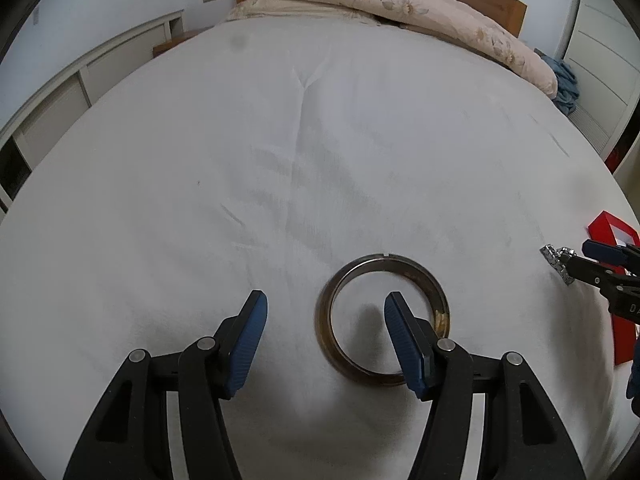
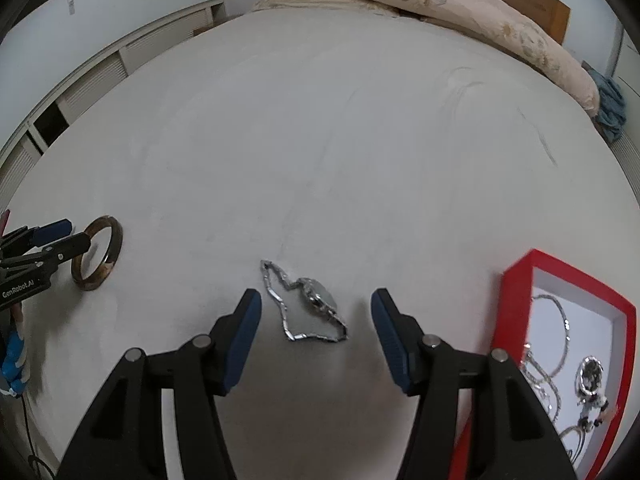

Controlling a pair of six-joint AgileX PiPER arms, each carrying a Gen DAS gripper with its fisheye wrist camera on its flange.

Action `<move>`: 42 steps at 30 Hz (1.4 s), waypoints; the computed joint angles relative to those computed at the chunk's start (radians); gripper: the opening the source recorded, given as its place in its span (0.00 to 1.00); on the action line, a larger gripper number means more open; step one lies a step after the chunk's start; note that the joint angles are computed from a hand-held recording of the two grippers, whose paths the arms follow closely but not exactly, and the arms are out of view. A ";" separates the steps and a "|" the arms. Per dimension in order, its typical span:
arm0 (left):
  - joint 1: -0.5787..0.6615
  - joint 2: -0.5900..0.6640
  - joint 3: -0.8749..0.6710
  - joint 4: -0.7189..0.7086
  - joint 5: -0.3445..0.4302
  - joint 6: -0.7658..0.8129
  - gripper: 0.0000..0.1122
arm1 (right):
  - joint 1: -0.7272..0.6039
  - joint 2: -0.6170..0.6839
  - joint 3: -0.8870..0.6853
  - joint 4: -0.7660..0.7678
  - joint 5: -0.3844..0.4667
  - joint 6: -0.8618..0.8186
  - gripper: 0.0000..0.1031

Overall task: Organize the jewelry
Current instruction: 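Move left tool to the dark bangle while right tool approaches the silver watch, then close left tool on the dark bangle while right tool grasps the silver watch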

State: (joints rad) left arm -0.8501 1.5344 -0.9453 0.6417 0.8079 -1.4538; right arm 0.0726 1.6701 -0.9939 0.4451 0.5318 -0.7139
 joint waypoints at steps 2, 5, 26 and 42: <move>0.012 -0.002 0.011 -0.018 -0.021 0.012 0.52 | 0.007 0.018 -0.014 0.008 0.009 -0.015 0.54; 0.023 -0.005 0.024 -0.026 -0.033 0.018 0.46 | 0.025 0.046 -0.031 -0.009 0.010 0.007 0.54; 0.028 0.031 -0.015 -0.078 -0.054 0.113 0.08 | -0.032 0.107 -0.062 0.081 0.079 -0.096 0.19; -0.064 0.036 -0.127 -0.046 0.089 0.091 0.07 | -0.085 -0.074 0.059 0.170 0.100 -0.169 0.10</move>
